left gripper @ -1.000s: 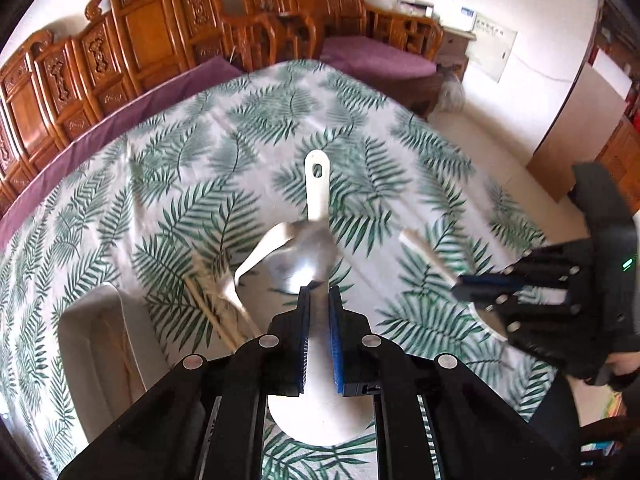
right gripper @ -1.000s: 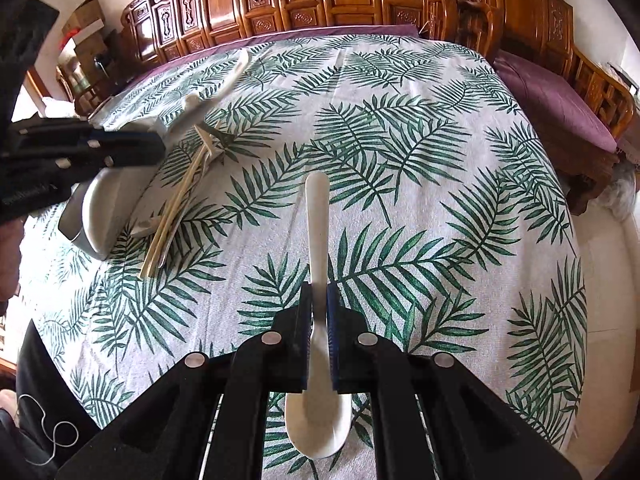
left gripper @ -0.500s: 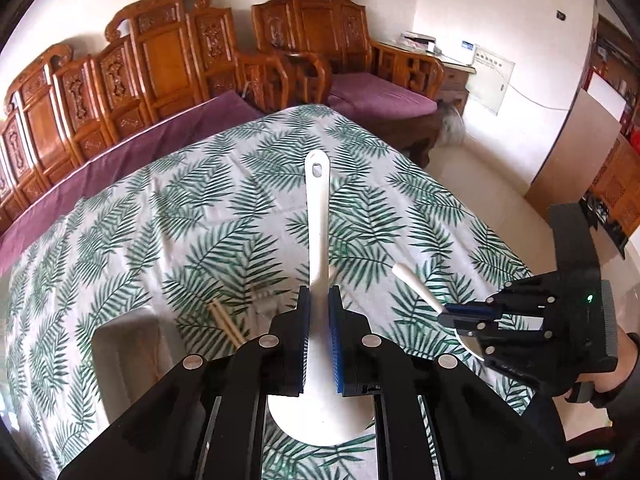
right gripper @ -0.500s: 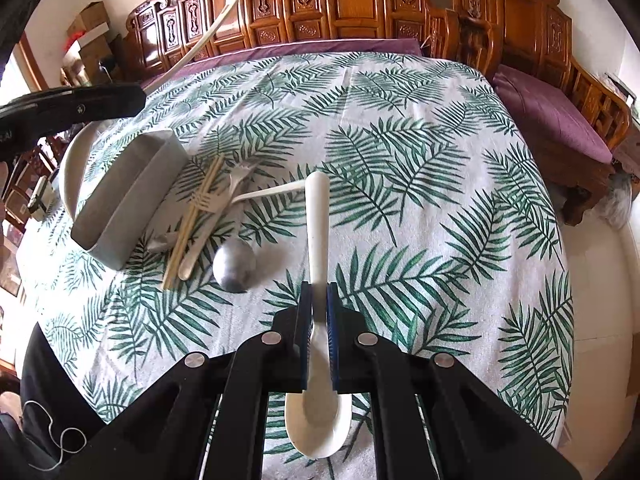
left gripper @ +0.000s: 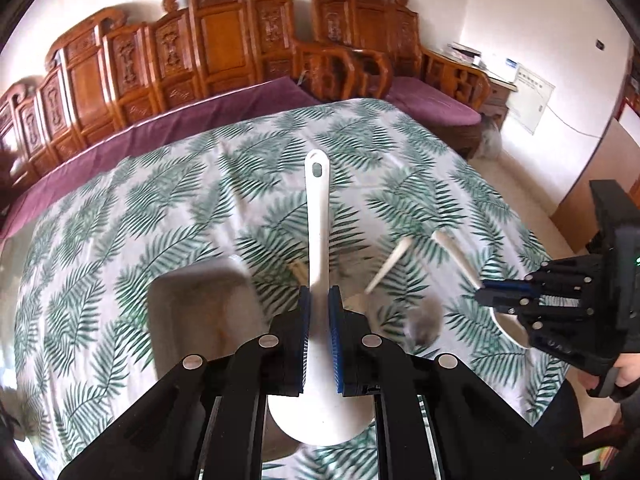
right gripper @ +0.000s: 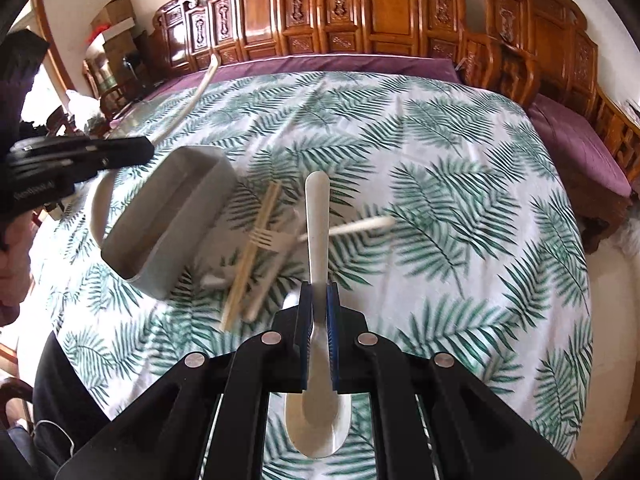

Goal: Organize utensils
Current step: 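Carry the spoon into the grey tray and open the left tool while the right tool holds its spoon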

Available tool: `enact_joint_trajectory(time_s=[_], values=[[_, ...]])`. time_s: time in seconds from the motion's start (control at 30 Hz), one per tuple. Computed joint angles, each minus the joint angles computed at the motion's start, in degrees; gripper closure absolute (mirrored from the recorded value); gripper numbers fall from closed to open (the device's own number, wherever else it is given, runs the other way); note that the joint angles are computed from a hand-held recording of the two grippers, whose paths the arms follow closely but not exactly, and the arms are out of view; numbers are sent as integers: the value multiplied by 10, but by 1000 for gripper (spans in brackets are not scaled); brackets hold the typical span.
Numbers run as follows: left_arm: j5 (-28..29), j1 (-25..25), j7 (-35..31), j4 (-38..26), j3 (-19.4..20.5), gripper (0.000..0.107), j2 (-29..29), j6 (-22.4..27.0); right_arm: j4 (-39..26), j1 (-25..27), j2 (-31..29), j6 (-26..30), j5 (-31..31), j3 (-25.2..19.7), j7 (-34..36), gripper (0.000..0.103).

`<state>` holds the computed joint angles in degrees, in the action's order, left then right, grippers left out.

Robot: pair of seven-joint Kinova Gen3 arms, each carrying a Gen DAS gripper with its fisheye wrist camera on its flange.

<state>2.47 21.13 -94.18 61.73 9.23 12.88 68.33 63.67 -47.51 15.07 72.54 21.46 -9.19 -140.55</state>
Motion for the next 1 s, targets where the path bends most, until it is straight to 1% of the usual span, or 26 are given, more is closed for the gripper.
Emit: enact_joint_trajectory(time_s=[0.2, 0.47, 0.6, 0.8, 0.9, 1.0], values=[[30, -41, -22, 47, -11, 99, -18, -19, -63, -13, 40, 11, -7, 6, 23, 95], [45, -73, -39, 112, -18, 99, -28, -46, -148, -37, 90, 34, -25, 27, 57, 95], [50, -85, -46, 125, -21, 99, -25, -55, -190, -46, 116, 47, -36, 38, 72, 95], [65, -103, -57, 126, -23, 98, -16, -56, -259, -58, 153, 72, -50, 55, 92, 95], [71, -109, -58, 127, -24, 98, -17, -58, -301, -62, 175, 88, -58, 64, 104, 94], [87, -120, -67, 134, -25, 97, -27, -63, -360, -66, 206, 112, -68, 73, 120, 95]])
